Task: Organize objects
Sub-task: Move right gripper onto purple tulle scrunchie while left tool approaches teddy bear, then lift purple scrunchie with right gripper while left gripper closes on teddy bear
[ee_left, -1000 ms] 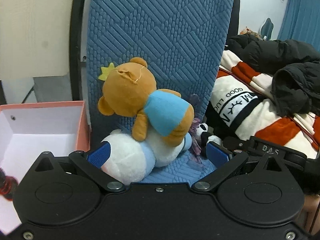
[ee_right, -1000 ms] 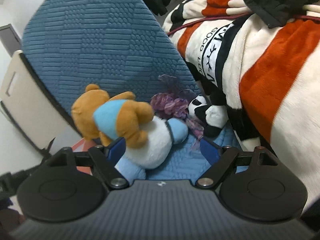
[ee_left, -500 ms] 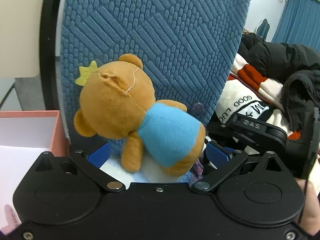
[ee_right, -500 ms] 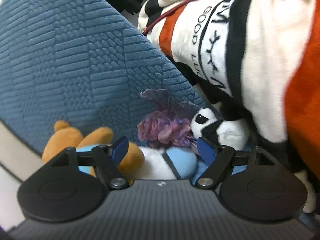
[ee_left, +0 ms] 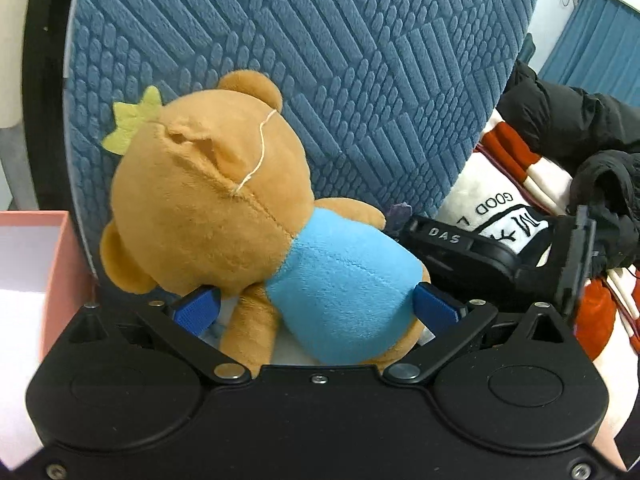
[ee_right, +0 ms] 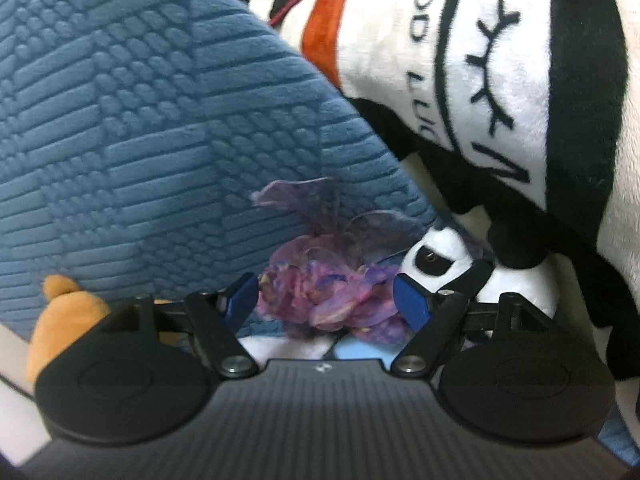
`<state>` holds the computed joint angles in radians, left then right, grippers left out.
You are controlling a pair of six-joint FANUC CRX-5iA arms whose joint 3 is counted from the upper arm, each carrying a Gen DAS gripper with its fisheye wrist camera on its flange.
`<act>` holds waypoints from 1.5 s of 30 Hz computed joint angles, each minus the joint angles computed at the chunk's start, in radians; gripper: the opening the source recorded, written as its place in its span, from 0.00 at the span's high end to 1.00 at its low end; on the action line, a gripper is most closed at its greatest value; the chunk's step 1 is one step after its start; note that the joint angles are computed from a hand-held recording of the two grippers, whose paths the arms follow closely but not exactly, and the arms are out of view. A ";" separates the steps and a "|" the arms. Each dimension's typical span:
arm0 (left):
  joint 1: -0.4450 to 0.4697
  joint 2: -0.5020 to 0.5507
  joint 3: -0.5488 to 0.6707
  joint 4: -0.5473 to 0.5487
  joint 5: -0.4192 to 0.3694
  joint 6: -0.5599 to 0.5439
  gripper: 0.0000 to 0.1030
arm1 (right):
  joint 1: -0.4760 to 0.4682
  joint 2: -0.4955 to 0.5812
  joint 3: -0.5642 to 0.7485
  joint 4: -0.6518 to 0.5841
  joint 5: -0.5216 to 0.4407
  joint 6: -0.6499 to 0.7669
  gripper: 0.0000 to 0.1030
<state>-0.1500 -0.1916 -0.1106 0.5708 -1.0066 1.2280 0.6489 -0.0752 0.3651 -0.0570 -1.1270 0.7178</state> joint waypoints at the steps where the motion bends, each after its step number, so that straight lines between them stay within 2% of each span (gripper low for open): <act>1: -0.001 0.008 0.001 0.011 -0.002 -0.001 0.00 | -0.001 0.004 -0.001 0.004 -0.002 -0.001 0.26; 6: -0.013 0.037 0.015 0.017 -0.011 0.022 0.00 | -0.032 0.019 0.011 -0.069 -0.006 0.041 0.38; 10: -0.020 0.055 0.016 0.039 -0.010 0.035 0.01 | -0.047 0.024 0.015 -0.101 -0.020 0.044 0.61; 12: -0.020 0.064 0.019 0.049 -0.019 0.042 0.01 | -0.067 0.031 0.028 -0.147 -0.040 0.057 0.68; 13: -0.022 0.065 0.019 0.048 -0.017 0.043 0.03 | -0.075 0.032 0.030 -0.161 -0.046 0.056 0.75; 18: -0.022 0.048 0.020 0.037 -0.019 0.029 0.20 | -0.082 0.021 0.024 -0.163 -0.050 0.072 0.88; 20: -0.020 0.036 0.015 0.036 -0.016 0.015 0.28 | -0.073 0.008 0.014 -0.144 -0.040 0.086 0.89; 22: -0.013 0.018 0.006 0.036 -0.016 0.004 0.31 | -0.063 -0.003 0.009 -0.135 -0.037 0.107 0.91; 28: 0.021 -0.049 -0.033 0.058 -0.029 -0.057 0.33 | 0.014 -0.048 -0.024 -0.025 -0.034 0.141 0.92; 34: 0.090 -0.119 -0.072 0.104 -0.119 -0.159 0.33 | 0.069 -0.121 -0.068 0.036 -0.069 0.189 0.94; 40: 0.158 -0.186 -0.104 0.124 -0.206 -0.233 0.33 | 0.161 -0.221 -0.169 0.172 -0.090 0.224 0.94; 43: 0.168 -0.215 -0.111 0.105 -0.237 -0.249 0.33 | 0.206 -0.262 -0.216 0.230 -0.086 0.226 0.94; 45: 0.167 -0.230 -0.114 0.091 -0.262 -0.257 0.33 | 0.236 -0.307 -0.232 0.255 -0.121 0.218 0.94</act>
